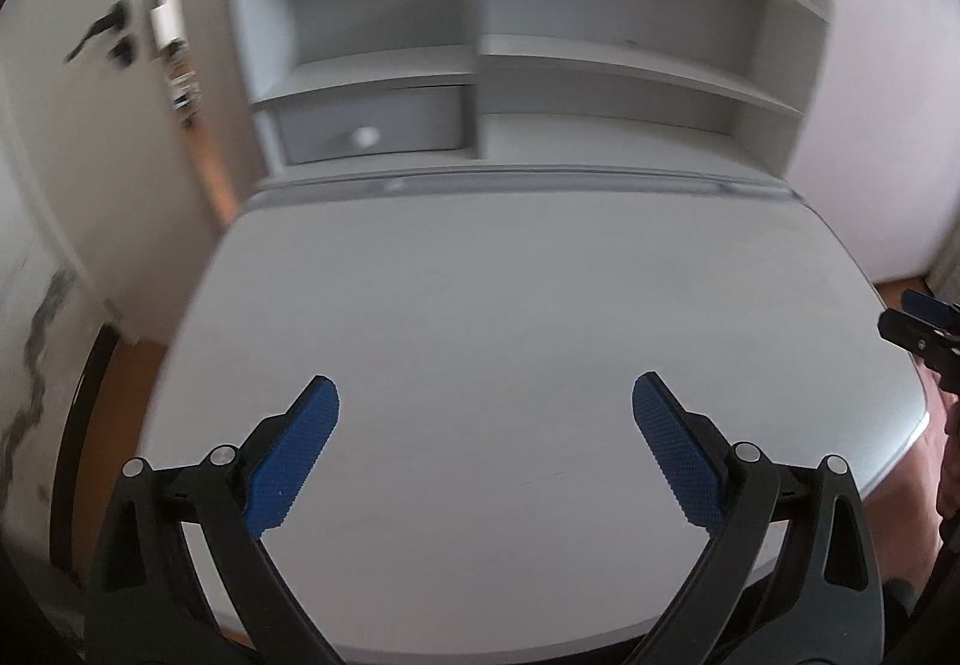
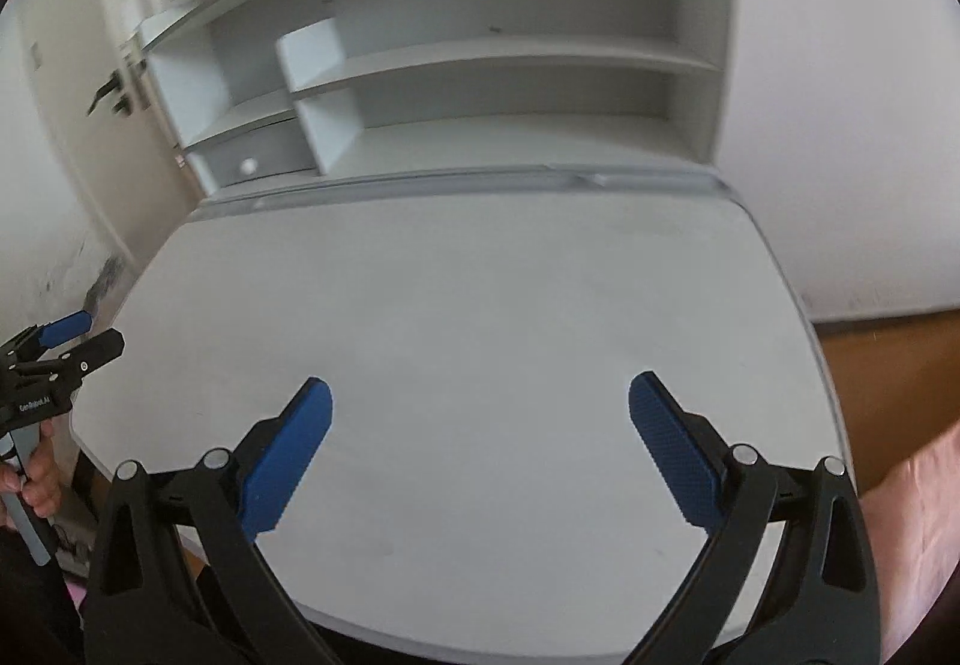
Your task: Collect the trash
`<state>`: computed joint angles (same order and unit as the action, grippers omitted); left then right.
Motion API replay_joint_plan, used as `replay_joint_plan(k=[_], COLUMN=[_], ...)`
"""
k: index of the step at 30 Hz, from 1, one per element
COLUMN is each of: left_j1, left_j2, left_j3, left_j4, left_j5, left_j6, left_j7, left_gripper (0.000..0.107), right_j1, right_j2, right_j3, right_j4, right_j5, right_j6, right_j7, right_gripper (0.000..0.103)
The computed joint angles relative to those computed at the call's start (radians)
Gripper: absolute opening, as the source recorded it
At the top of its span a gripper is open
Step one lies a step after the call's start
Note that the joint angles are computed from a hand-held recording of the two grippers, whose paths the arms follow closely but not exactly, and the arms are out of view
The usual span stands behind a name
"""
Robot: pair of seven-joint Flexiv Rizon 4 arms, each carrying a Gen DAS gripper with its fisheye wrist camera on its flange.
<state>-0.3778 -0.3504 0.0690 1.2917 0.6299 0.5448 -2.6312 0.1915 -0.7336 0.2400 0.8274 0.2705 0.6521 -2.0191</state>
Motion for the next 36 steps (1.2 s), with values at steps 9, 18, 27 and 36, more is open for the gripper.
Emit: replay_joint_plan(k=[9, 18, 27, 36], left_j1=[-0.01, -0.023, -0.027, -0.025], left_j2=[0.05, 0.035, 0.029, 0.025], left_j3=[-0.018, -0.027, -0.023, -0.022], left_j4=[0.048, 0.025, 0.022, 0.023], left_j5=[0.05, 0.059, 0.047, 0.039], left_j6=[0.009, 0.008, 0.008, 0.016], left_j7=[-0.042, -0.025, -0.018, -0.01], left_gripper=[0.096, 0.096, 0.096, 0.096], right_j1=[0.017, 0.002, 0.0, -0.004], right_j2=[0.033, 0.058, 0.077, 0.09], right_j3=[0.01, 0.022, 0.026, 0.03], right_j4=[0.045, 0.073, 0.098, 0.116], right_j5=[0.006, 0.03, 0.042, 0.056], right_j6=[0.044, 0.053, 0.058, 0.061], right_j7=[-0.013, -0.038, -0.061, -0.078], right_gripper=[0.096, 0.096, 0.096, 0.096])
